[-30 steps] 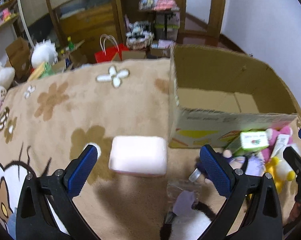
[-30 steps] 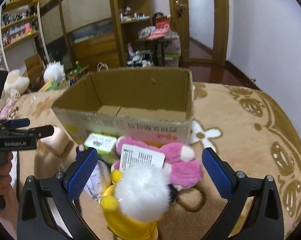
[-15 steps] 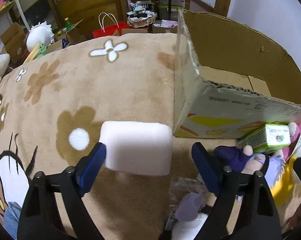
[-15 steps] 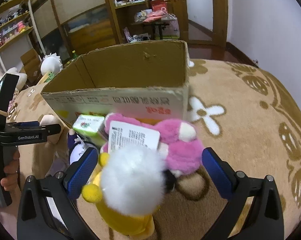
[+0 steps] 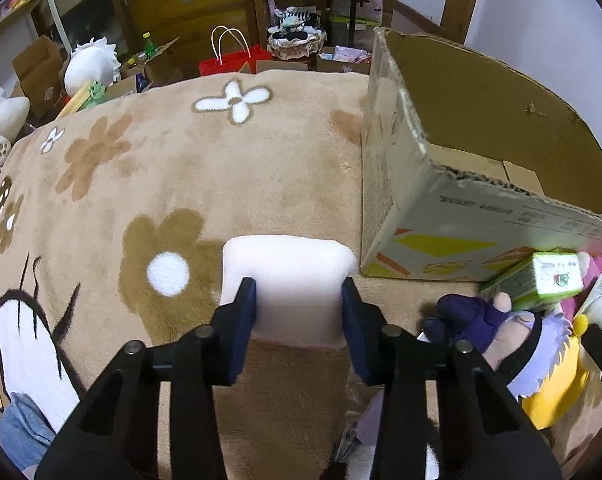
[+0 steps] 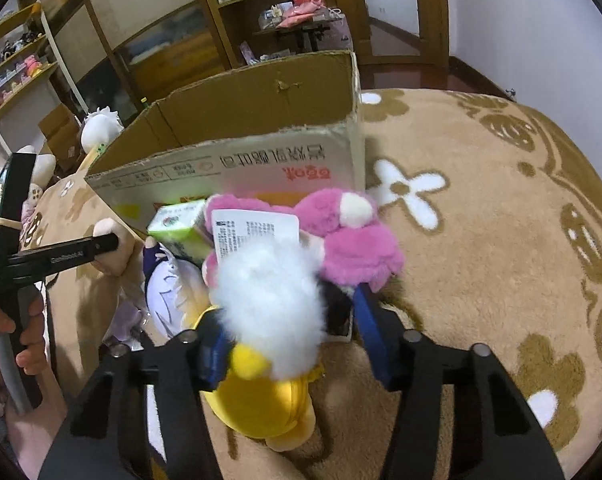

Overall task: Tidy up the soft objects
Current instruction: 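Grasp the cake plush with the left gripper while the right gripper grasps the chick plush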

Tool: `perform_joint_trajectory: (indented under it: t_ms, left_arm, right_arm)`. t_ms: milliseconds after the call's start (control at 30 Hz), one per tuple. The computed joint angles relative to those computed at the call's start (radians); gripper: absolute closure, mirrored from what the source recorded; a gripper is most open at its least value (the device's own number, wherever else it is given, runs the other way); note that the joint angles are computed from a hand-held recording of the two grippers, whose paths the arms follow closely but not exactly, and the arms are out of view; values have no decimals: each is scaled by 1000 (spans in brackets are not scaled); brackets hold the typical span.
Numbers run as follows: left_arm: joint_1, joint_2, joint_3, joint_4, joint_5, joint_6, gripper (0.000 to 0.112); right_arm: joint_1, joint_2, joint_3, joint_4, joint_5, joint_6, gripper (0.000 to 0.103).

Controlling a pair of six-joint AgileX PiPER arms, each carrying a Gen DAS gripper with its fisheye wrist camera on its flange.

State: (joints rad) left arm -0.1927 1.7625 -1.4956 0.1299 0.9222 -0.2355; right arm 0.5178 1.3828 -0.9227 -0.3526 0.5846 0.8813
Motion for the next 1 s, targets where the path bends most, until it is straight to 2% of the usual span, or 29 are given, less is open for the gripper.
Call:
perform_joint_trajectory:
  t_ms: [133,233,500,800,1000]
  left_arm:
    - [6,-16,10,-12,-1,7,82]
    - [18,-44,27,-53,-13,38,83]
    - [15,-167,106,-47,-88,38,83]
    - [42,-355,211,-115,-238,102,82]
    - [-11,-429,252,-6,-365,52,82]
  right_arm:
    - [7,-17,8,-23,-4,28,52]
    - [30,-38,14,-58,9,73,52]
    - [100,-111,23,-185,80,217,52]
    - [248,-203,42,-517,190,527,52]
    - [315,-222,22,-676,229,617,52]
